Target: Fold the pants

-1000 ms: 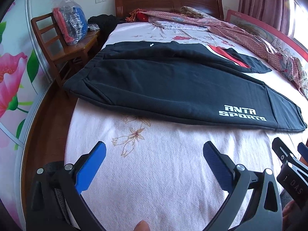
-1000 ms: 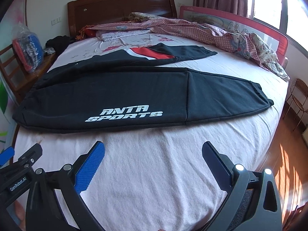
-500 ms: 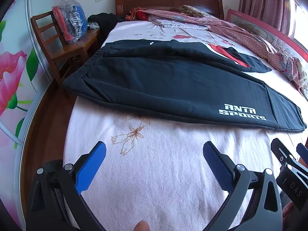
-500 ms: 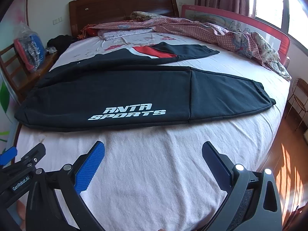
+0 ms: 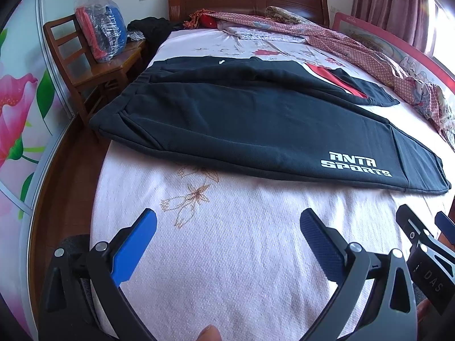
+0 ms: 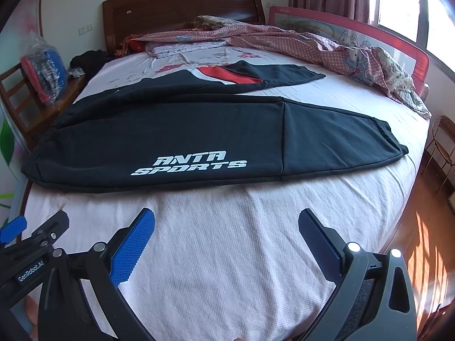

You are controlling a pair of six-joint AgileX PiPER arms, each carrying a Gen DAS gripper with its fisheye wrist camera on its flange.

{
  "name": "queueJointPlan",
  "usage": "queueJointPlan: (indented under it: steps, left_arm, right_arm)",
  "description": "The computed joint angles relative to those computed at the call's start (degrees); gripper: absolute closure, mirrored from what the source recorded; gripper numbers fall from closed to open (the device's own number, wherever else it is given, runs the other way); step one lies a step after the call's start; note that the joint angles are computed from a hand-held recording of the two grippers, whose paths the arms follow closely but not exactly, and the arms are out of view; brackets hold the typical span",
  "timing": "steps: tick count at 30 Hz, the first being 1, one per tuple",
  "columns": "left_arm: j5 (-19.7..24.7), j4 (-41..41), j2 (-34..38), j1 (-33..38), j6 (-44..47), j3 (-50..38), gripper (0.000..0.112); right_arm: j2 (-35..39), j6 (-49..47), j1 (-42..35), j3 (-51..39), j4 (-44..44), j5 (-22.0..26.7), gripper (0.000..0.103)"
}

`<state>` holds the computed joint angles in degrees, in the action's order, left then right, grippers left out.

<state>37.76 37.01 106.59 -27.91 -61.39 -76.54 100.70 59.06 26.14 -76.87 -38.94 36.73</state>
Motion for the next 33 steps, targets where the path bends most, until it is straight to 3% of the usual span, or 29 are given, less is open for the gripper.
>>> queueJointPlan:
  steps: [33]
  left_arm:
    - [0.3,-1.3,0.2,0.0,0.5,-0.3,0.011]
  right_arm:
    - [0.2,-0.6,-0.2,-0.2,1.0,-0.1,0.003]
